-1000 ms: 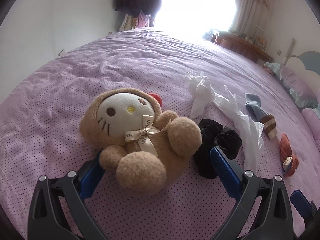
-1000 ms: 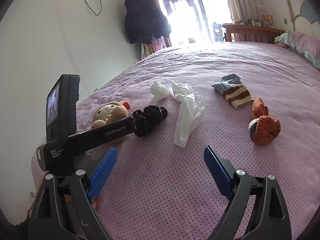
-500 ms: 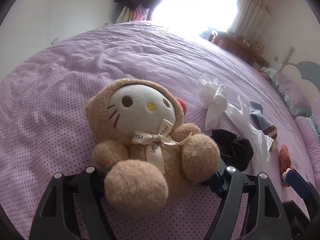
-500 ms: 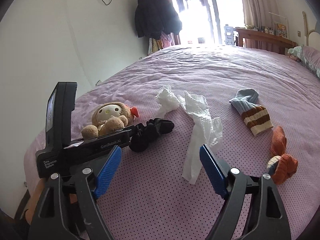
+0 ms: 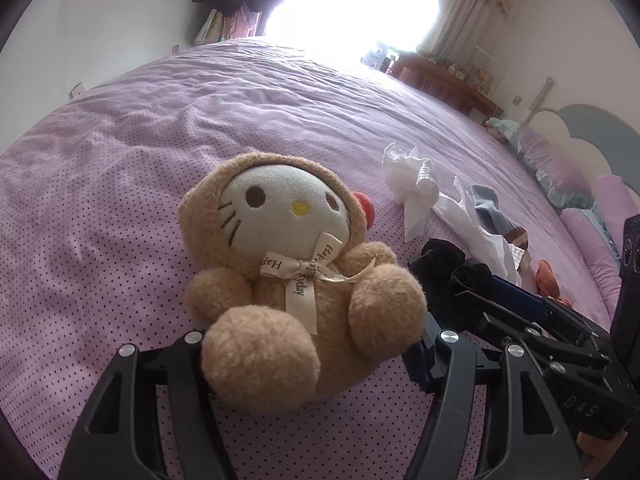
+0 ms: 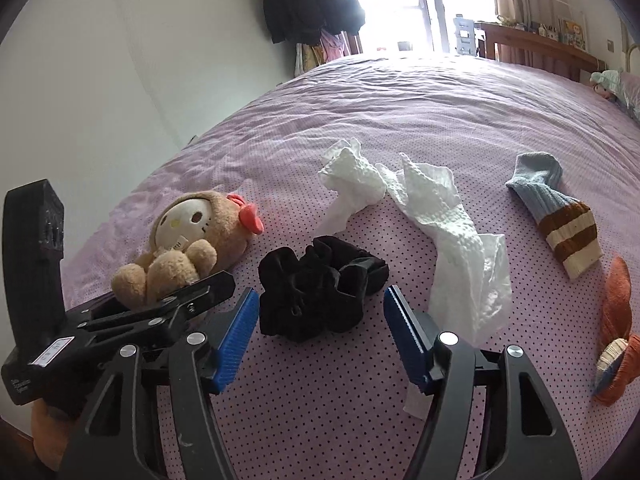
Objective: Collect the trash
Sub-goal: 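Grasp the Hello Kitty teddy bear with the left gripper while the right gripper grasps the black glove, then carry the teddy bear and black glove with both grippers over the bin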
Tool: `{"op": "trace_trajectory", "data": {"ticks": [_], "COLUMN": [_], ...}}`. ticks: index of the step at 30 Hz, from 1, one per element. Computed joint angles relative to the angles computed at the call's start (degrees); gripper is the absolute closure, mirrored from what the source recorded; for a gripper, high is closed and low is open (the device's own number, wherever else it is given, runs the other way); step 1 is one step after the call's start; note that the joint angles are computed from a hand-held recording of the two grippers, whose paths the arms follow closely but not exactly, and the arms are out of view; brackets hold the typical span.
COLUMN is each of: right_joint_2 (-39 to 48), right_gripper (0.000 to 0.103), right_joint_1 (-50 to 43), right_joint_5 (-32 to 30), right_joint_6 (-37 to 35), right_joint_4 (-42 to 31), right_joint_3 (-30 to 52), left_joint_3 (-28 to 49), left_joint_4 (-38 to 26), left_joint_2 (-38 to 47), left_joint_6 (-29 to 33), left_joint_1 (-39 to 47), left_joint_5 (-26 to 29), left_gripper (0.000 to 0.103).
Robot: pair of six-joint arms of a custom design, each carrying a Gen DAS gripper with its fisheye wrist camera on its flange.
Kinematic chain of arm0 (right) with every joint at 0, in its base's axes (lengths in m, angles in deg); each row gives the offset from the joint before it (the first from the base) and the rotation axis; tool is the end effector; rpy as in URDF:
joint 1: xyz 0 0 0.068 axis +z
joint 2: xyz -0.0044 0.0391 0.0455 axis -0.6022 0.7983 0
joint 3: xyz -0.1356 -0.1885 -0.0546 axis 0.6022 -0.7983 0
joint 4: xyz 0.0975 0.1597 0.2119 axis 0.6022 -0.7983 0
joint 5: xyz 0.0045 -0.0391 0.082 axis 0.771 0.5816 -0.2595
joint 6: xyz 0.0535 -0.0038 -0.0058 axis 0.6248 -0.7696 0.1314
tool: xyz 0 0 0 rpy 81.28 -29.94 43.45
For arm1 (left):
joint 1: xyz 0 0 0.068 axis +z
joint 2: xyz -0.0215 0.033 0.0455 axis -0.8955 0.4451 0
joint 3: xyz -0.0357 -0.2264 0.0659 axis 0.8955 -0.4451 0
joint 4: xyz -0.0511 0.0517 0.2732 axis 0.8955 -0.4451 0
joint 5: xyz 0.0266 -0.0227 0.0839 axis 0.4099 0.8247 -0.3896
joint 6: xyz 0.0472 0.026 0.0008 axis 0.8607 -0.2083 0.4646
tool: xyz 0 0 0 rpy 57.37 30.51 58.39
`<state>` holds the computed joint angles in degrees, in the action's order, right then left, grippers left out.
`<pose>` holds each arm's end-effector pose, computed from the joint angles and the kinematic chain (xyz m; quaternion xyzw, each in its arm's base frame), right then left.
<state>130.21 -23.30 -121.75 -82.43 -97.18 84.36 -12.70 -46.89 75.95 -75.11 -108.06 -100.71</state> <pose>0.4149 0.1246 0.2468 -0.4541 0.8071 0.2893 0.2424 0.2600 -0.2227 0.2307 -0.3725 0.8440 -0.0080 0.3859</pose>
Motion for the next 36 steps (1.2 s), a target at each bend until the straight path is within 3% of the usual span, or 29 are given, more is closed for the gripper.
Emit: {"op": "trace_trajectory", "data": {"ticks": [2, 4, 6, 7, 15, 18, 25, 36], "right_joint_2": [2.33, 6.21, 10.10, 11.30, 0.24, -4.93, -11.34, -9.24], "right_gripper": [0.045, 0.057, 0.087, 0.091, 0.093, 0.093, 0.093, 0.093], "right_joint_1": [0.69, 1.16, 1.36, 1.29, -3.25, -5.45, -15.25, -41.62], "right_joint_5": [0.71, 0.91, 0.63, 0.16, -4.47, -4.77, -7.70, -10.06], "right_joint_6": [1.41, 2.51, 2.08, 1.54, -5.26, -8.71, -18.82, -38.39], "right_joint_4": [-1.22, -4.01, -7.97, -9.53, -5.89, -5.31, -12.28, -29.50], "right_joint_3": [2.66, 7.39, 12.46, 14.10, 0.35, -5.33, -11.71, -6.22], "left_joint_3": [-1.76, -3.72, -5.65, -7.00, -12.97, -11.26, -6.22, 19.95], "left_joint_4": [1.72, 3.47, 5.50, 6.84, 11.99, 11.77, 15.75, 17.75], "left_joint_2": [-1.53, -3.23, -4.77, -5.87, -12.11, -10.86, -6.27, 17.12], "left_joint_6": [1.00, 2.22, 3.91, 4.94, 7.52, 8.04, 10.97, 23.79], "left_joint_1": [0.24, 0.34, 0.55, 0.66, -2.94, -6.38, -13.83, -19.07], "left_joint_5": [0.38, 0.83, 1.58, 2.01, 1.66, 1.03, 1.54, 9.05], "left_gripper": [0.038, 0.038, 0.038, 0.039, 0.040, 0.040, 0.040, 0.040]}}
